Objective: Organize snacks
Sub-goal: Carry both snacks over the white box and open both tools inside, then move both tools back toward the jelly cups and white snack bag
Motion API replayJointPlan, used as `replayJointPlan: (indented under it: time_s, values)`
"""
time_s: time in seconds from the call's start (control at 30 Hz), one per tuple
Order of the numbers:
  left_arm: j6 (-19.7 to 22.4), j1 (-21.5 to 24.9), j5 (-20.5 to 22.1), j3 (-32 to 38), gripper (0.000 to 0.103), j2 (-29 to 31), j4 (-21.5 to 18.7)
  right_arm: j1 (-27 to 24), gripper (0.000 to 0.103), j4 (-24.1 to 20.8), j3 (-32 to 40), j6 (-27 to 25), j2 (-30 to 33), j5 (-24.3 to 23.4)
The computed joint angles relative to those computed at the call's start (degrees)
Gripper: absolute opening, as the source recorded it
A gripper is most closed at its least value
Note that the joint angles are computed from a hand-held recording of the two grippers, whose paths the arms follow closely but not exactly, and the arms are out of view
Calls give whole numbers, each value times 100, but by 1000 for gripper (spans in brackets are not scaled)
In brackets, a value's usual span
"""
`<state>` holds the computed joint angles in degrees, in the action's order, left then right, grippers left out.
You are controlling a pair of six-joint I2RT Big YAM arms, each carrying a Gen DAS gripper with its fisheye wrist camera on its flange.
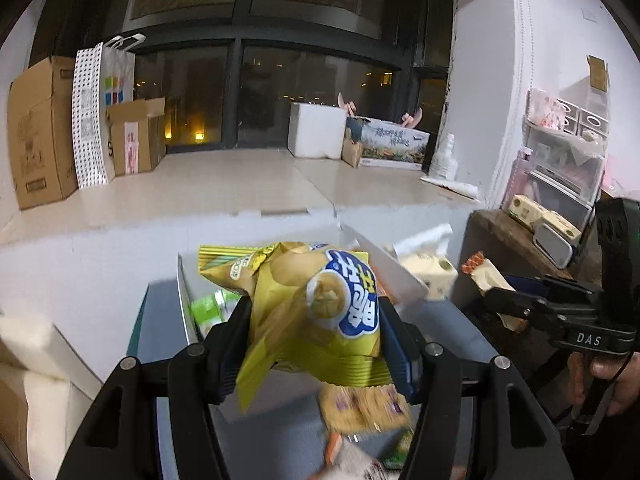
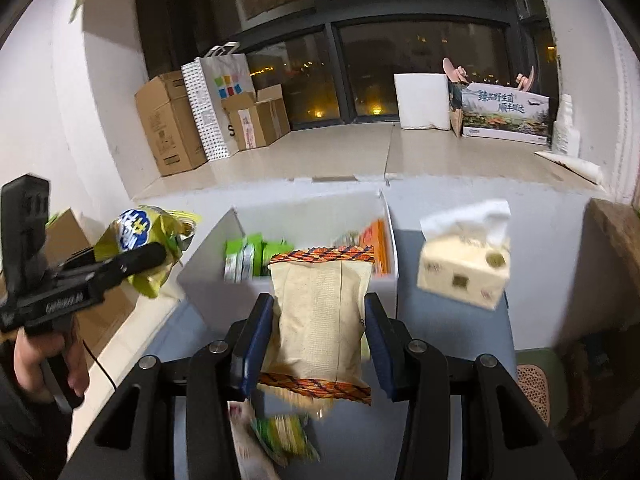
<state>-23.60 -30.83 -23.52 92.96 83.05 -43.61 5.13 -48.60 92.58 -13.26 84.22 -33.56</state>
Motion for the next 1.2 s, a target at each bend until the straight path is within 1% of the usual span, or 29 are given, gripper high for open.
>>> replayJointPlan:
  time_s: [0.03, 0.1, 0.2, 0.27, 0.3, 0.37, 0.43, 0.5, 0.6, 0.63, 0.67, 0.7, 0.73, 0.77, 0.8, 0.83, 0.93, 1.1, 1.2]
  values:
    - [47, 86, 81, 127, 65, 84, -17, 85, 50, -19, 267, 58, 184, 60]
    - [158, 250, 112, 431, 65, 298, -98, 209, 50, -127, 753, 184, 521, 148]
    - [198, 465, 260, 758, 65, 575, -192, 363, 50, -237, 1338, 329, 941, 277]
    - [238, 602, 321, 969, 65, 773, -269, 501, 50, -410, 1799, 327, 1269, 590]
    - [227, 662, 364, 1055, 65, 857, -320, 574, 50, -527, 2094, 355, 1483, 758]
    - [157, 772, 454, 1181, 65, 1010, -384, 642, 49, -702, 2495, 443, 1792, 855]
    - [95, 853, 521, 1225, 65, 1117, -401, 717, 49, -787, 2829, 580, 2077, 1057]
    - [92, 889, 508, 1296, 65, 1249, -490, 778, 49, -918, 3139, 672, 2332, 1181]
    - [133, 923, 450, 1399, 70, 1426, -711, 853, 50, -1172, 3614, 788, 2706, 1262]
    - [106, 930, 447, 1409, 82, 1453, -773, 869, 52, -1310, 3810, 809, 2845, 1217]
    - [52, 959, 489, 1411, 99, 1478, -848, 880, 53, -1352, 3890, 841, 2912, 1213]
    - [10, 980, 539, 1374, 103, 1471, -852, 890, 62, -1318, 3886, 880, 2931, 1249]
    - [-17, 1009, 608, 1308, 103, 1448, -812, 898, 89, -1329, 3931, 873, 2987, 1259]
    - [-63, 1031, 623, 1292, 103, 1449, -844, 897, 102, -1427, 4027, 831, 3063, 1197]
    - [-102, 1043, 626, 1287, 103, 1456, -892, 898, 103, -1546, 4126, 790, 3144, 1153]
    - [-117, 1056, 670, 1257, 103, 1448, -888, 893, 103, -1498, 4050, 774, 3130, 1144]
    - [-217, 1066, 773, 1137, 103, 1395, -829, 885, 103, -1091, 3603, 802, 2918, 1224]
    - [-341, 1024, 828, 1048, 103, 1349, -792, 887, 103, -881, 3289, 681, 2721, 1142]
    - [-383, 979, 1047, 832, 103, 1173, -663, 862, 103, -705, 2983, 683, 2487, 1029]
